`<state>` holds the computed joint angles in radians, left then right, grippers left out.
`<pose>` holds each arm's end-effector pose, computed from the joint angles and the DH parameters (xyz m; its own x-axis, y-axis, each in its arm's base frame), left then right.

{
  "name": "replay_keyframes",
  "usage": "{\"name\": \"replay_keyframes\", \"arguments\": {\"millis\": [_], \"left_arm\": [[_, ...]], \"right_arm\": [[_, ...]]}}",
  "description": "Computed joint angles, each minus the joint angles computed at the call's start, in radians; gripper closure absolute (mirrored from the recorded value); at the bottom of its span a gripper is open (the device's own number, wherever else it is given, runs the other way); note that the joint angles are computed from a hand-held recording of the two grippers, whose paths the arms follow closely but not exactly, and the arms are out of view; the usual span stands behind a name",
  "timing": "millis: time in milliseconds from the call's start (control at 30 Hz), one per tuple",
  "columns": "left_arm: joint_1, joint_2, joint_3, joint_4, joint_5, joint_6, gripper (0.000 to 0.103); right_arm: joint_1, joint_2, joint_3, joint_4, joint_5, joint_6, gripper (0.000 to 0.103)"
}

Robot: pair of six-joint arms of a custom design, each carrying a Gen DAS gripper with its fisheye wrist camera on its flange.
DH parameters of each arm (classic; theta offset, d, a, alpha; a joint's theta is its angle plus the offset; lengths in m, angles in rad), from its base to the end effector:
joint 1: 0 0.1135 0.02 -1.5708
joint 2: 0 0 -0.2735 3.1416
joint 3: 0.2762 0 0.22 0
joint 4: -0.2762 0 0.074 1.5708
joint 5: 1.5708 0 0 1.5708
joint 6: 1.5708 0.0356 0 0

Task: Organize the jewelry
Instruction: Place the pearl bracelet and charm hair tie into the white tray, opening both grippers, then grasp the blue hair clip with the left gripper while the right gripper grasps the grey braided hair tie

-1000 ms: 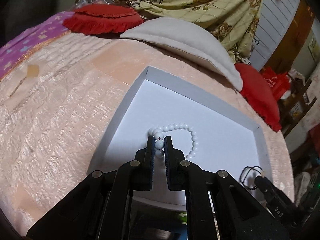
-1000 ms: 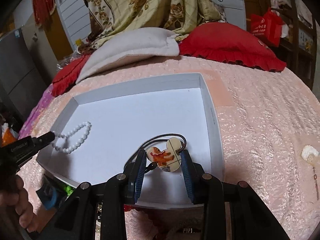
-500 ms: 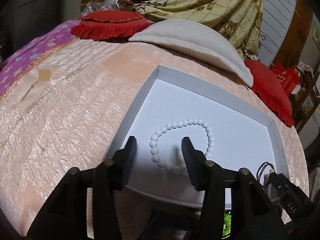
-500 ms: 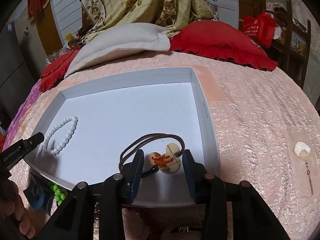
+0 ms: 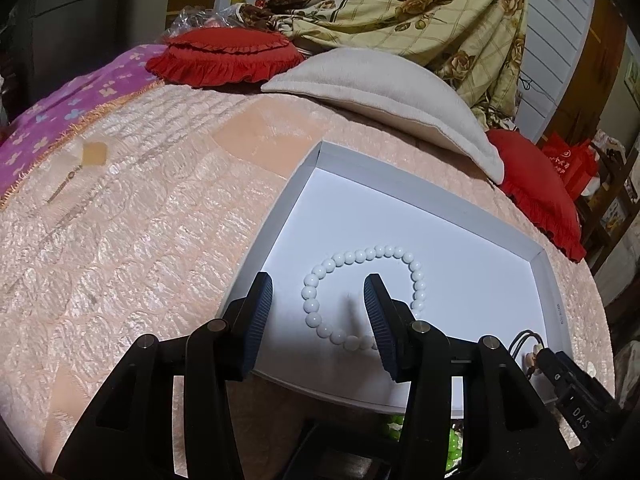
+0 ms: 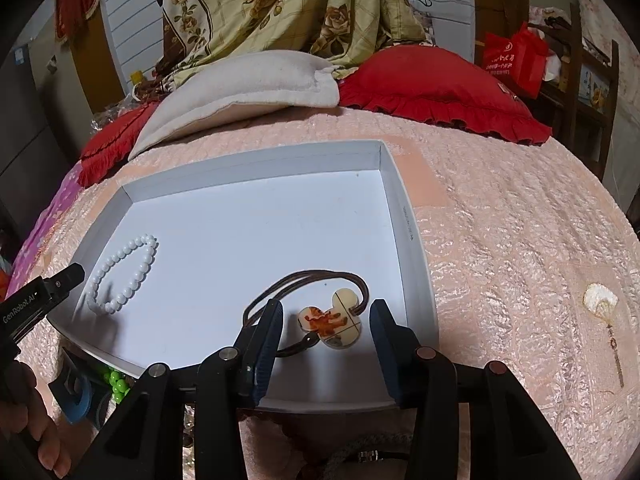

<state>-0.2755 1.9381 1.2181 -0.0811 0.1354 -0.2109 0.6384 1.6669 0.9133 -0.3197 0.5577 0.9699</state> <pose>0.3768 -0.1115 0.1958 -0.7511 -0.0032 -0.6602 0.2073 0.9483 -0.2405 0.2452 0.1585 0.1931 -0.6487 0.3901 -0.6534 0.4109 0.9023 0.1307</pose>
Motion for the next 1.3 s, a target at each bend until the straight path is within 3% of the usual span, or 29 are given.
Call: {"name": "replay_keyframes", "arguments": {"millis": [367,467,600,733,900,1067,1200,1300], "left_arm": [[0.026,-0.169,-0.119,0.026,0.015,0.025,0.05],[0.052,-0.234,-0.163,0.025,0.036,0.042,0.043],[0.126,-0.307,-0.243,0.039,0.108,0.166,0.041],[0.235,-0.303,-0.319,0.057,0.177,0.349,0.041],[0.32,-0.228,-0.37,0.039,0.26,0.407,0.041],[0.281,-0.236,-0.404,0.002,0.308,0.479,0.041],[0.2,-0.261,-0.363,-0.067,0.369,0.532,0.041],[0.126,-0.26,-0.332,-0.083,0.365,0.572,0.029]], "right_arm": [[0.113,-0.029,0.049,-0.117,0.148,0.082,0.06],[0.141,-0.057,0.035,-0.133,0.163,0.118,0.059],[0.212,-0.176,-0.047,-0.202,0.203,0.216,0.057],[0.304,-0.349,-0.191,-0.258,0.135,0.329,0.054],[0.431,-0.363,-0.271,-0.376,0.017,0.513,0.053],[0.472,-0.324,-0.269,-0.397,0.01,0.509,0.05],[0.433,-0.301,-0.263,-0.362,-0.004,0.446,0.036],[0.417,-0.271,-0.244,-0.359,-0.015,0.404,0.028]]}}
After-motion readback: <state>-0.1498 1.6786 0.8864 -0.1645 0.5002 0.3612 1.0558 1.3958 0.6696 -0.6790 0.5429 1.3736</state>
